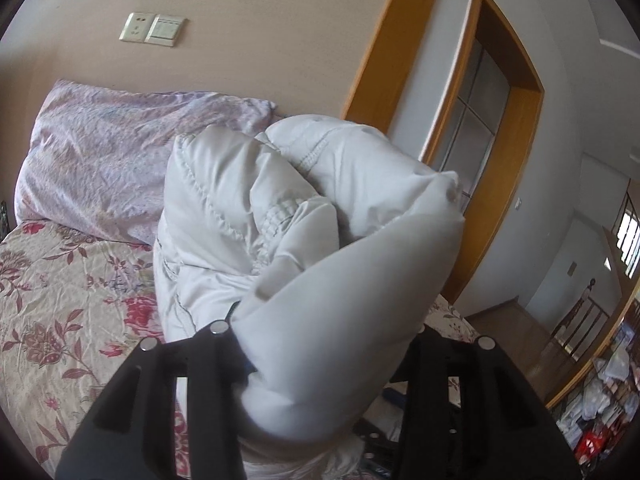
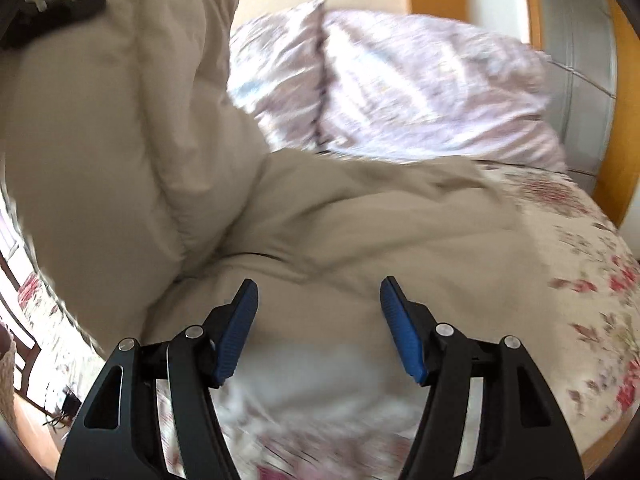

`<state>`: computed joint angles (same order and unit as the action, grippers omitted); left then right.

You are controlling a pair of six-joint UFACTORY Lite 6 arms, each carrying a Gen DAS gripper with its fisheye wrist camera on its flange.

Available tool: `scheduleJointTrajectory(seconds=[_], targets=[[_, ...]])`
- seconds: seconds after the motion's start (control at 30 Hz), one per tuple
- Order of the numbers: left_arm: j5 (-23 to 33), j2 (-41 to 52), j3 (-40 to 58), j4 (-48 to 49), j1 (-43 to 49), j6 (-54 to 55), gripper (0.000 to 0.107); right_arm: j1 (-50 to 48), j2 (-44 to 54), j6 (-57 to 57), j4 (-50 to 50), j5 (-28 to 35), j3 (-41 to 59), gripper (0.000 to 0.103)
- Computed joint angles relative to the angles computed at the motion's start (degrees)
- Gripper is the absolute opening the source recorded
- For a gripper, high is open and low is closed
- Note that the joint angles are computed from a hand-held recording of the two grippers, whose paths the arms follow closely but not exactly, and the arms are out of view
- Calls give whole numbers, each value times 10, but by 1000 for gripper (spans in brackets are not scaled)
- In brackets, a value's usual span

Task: Fold large clothes

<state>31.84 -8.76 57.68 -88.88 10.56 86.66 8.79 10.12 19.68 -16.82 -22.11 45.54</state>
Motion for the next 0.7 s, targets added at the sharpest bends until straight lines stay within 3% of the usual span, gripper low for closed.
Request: scheduleJointTrajectory(seconds=[0.07, 0.27, 0.5, 0.6, 0.7], targets=[[-27, 3, -1, -3, -39, 3, 44, -25, -28, -15, 13, -15, -38, 66], [-88, 41, 7, -13, -154, 16, 44, -120, -22, 65, -81, -68, -87, 66], [-160, 145, 58, -10, -275, 17, 45, -140, -10, 69, -93, -128, -119, 67], [-164, 203, 101, 41, -301, -32, 46, -154, 10, 89, -115, -154, -114, 67], [-120, 275, 165, 137, -303, -138, 49, -170, 21, 99, -132, -185, -122, 68]])
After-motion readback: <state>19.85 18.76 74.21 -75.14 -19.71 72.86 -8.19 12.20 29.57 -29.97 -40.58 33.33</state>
